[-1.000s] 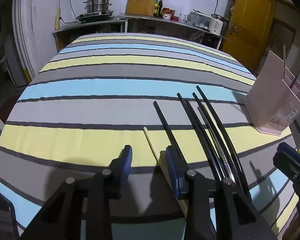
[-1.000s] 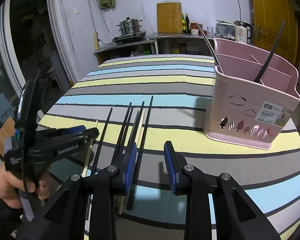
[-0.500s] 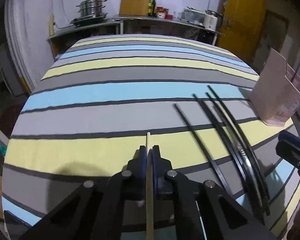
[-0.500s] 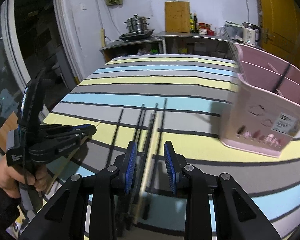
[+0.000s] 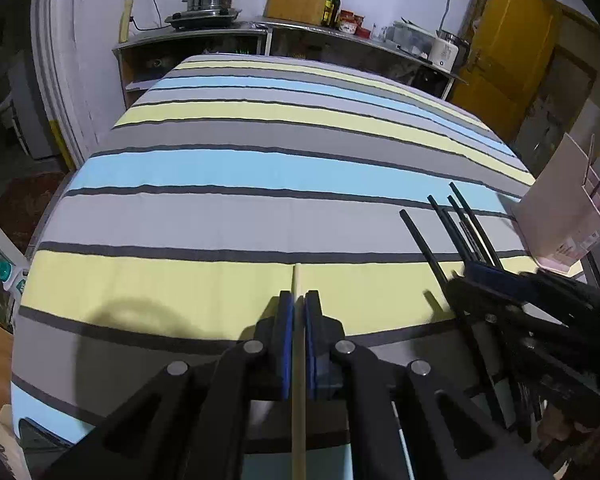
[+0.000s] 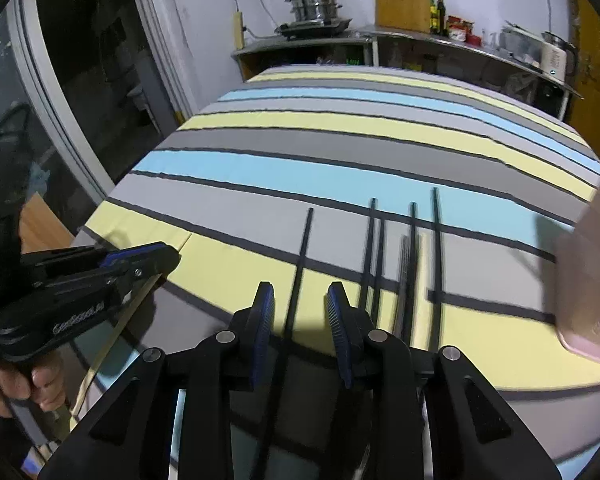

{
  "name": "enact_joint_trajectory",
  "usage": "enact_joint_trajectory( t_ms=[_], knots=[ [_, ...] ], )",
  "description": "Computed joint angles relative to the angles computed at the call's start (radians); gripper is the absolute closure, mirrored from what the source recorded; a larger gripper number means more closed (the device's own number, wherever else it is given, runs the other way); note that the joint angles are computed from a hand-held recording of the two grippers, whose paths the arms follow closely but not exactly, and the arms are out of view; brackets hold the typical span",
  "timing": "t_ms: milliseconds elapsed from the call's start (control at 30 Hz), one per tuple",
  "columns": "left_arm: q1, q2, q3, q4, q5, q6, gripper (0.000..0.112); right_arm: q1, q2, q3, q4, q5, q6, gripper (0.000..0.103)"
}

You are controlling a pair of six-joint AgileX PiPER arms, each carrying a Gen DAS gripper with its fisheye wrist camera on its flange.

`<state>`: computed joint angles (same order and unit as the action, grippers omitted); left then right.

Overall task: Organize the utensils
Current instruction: 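Close the left gripper on a wooden chopstick while the right gripper grasps a black chopstick, then lift both held chopsticks and carry them over the pink holder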

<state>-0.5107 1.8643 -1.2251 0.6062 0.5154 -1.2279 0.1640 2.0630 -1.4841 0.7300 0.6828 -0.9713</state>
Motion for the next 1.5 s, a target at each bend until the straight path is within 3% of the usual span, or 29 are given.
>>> enact_joint_trajectory(
  t_ms=[167, 233, 300, 367, 700, 1167, 1500],
  knots=[
    [0.012, 0.025, -0.049, -0.053, 0.035, 0.086, 0.105, 0.043, 0.047, -0.071, -0.097, -0.008, 0.093, 0.078],
    [0.000, 0.039, -0.075, -0.042, 0.070, 0.104, 0.105, 0.059, 0.048, -0.077, -0.146, -0.026, 0.134, 0.083],
    [-0.010, 0.055, -0.106, -0.040, 0.107, 0.126, 0.105, 0.079, 0.043, -0.072, -0.208, -0.057, 0.170, 0.096],
    [-0.006, 0.061, -0.121, -0.057, 0.118, 0.151, 0.106, 0.073, 0.053, -0.093, -0.207, -0.031, 0.180, 0.096],
    [0.000, -0.045, -0.046, -0.075, 0.063, 0.100, 0.106, -0.012, -0.044, -0.058, -0.030, 0.056, 0.051, 0.097],
    [-0.103, -0.253, -0.062, 0.009, 0.163, 0.059, 0.106, -0.134, -0.282, 0.073, 0.159, 0.119, -0.085, 0.097],
    [-0.175, -0.283, -0.132, 0.059, 0.231, 0.046, 0.106, -0.211, -0.371, 0.114, 0.237, 0.151, -0.138, 0.097]
  ],
)
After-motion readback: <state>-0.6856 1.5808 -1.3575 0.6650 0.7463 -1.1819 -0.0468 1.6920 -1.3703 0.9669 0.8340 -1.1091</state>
